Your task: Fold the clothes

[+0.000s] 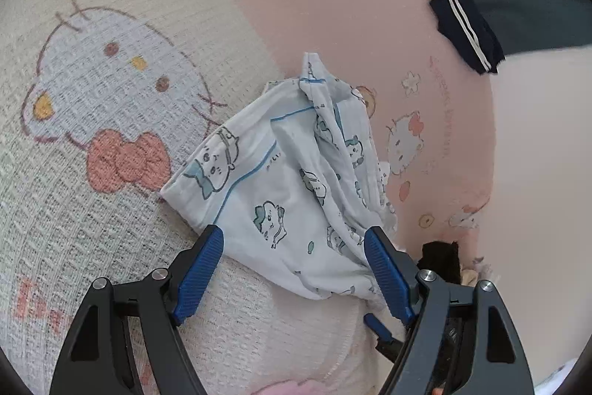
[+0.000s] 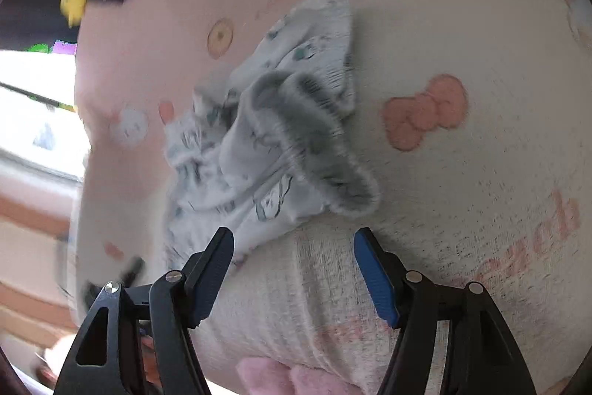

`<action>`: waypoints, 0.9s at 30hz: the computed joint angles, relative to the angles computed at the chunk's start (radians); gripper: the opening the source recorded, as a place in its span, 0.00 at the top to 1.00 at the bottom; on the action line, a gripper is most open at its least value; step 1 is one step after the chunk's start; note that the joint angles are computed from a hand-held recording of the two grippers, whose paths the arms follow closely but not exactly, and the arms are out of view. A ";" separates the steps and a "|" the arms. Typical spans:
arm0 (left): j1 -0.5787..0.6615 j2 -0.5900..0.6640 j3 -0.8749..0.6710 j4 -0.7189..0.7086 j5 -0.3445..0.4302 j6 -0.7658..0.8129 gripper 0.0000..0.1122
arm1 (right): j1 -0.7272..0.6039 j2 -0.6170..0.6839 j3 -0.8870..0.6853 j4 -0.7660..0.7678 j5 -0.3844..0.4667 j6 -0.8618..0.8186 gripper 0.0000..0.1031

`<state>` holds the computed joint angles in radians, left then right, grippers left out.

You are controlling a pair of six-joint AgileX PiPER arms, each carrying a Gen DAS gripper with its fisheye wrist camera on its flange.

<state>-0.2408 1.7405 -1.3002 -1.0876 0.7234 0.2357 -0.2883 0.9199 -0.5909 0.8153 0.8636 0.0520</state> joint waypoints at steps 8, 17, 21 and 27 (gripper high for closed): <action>-0.052 0.001 -0.016 0.083 -0.071 -0.003 0.32 | -0.001 0.026 0.005 0.058 -0.073 -0.096 0.35; -0.046 0.051 -0.066 0.196 -0.075 -0.144 0.80 | 0.036 0.096 -0.066 -0.088 -0.091 -0.057 0.44; -0.023 0.050 -0.066 0.163 -0.034 -0.134 0.80 | 0.085 0.062 -0.094 -0.279 -0.073 0.071 0.43; -0.018 -0.041 0.019 0.145 -0.095 -0.207 0.55 | 0.033 0.055 -0.069 -0.225 -0.096 -0.041 0.43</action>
